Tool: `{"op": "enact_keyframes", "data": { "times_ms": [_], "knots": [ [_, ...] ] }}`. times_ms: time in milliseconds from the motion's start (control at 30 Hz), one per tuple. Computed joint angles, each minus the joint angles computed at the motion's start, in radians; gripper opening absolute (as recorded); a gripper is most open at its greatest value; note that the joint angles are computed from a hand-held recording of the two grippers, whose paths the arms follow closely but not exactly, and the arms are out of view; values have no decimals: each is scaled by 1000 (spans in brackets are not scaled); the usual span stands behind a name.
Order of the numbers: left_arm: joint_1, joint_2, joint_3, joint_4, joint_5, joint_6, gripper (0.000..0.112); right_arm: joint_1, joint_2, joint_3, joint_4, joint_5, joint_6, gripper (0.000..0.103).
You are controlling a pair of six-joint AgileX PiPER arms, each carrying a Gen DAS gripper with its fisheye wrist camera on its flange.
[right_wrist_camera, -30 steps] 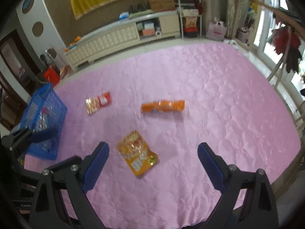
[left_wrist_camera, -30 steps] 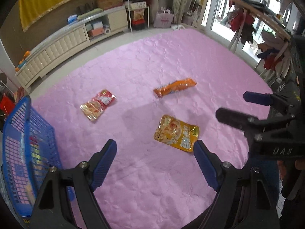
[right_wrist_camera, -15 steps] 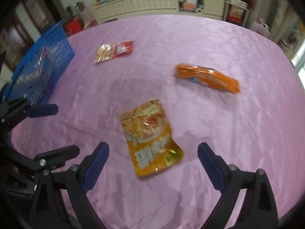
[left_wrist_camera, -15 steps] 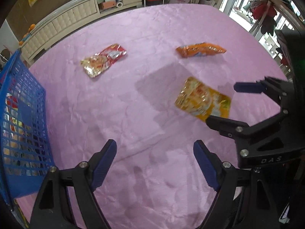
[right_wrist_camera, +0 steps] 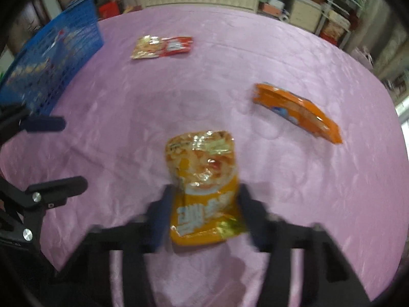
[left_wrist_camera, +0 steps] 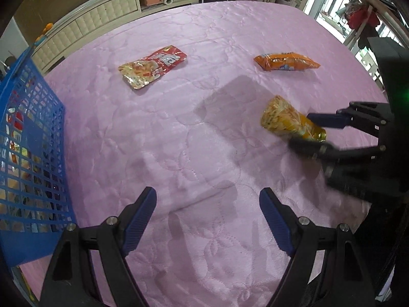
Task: Organize snacks
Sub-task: 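Grasp the yellow-orange snack bag with the right tool, then grasp the orange stick snack bag with the left tool while the right tool holds its bag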
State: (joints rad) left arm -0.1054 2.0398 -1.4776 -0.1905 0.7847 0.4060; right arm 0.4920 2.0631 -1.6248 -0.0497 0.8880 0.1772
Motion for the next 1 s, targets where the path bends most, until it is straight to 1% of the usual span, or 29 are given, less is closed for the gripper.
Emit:
{"op": "enact_keyframes", "data": {
  "times_ms": [33,100,167,267,333,400,500,533,633,700,833,933,1000],
  "knots": [
    [5,-5,5,-11,0,5,81,-9,-7,10,15,-3,-16,39],
    [12,-20,17,-26,0,17,81,-3,-23,39,-1,-26,-13,38],
    [15,-43,37,-34,-3,28,81,10,-33,53,-13,-27,7,26],
    [17,-69,50,-42,-2,36,81,43,-34,53,-61,-30,59,20],
    [19,-84,47,-54,6,46,81,39,-31,52,-20,-45,64,18],
    [15,-91,32,-58,19,52,81,17,-60,95,44,-83,51,17],
    [-10,-89,-9,-34,31,43,81,-17,-118,162,95,-123,50,17],
    [-18,-86,-24,-26,33,39,81,-22,-122,149,101,-121,63,17],
    [-45,-71,-73,-3,27,11,81,-94,-207,236,206,-188,22,18],
    [-63,-37,-142,7,58,-3,81,-119,-238,255,184,-195,43,18],
    [-119,24,-262,59,89,-27,81,-145,-292,277,120,-195,90,18],
    [-162,103,-396,76,146,-28,81,-166,-309,285,70,-195,147,18],
    [-196,146,-460,110,164,-17,81,-193,-314,285,70,-201,150,19]
  ]
}}
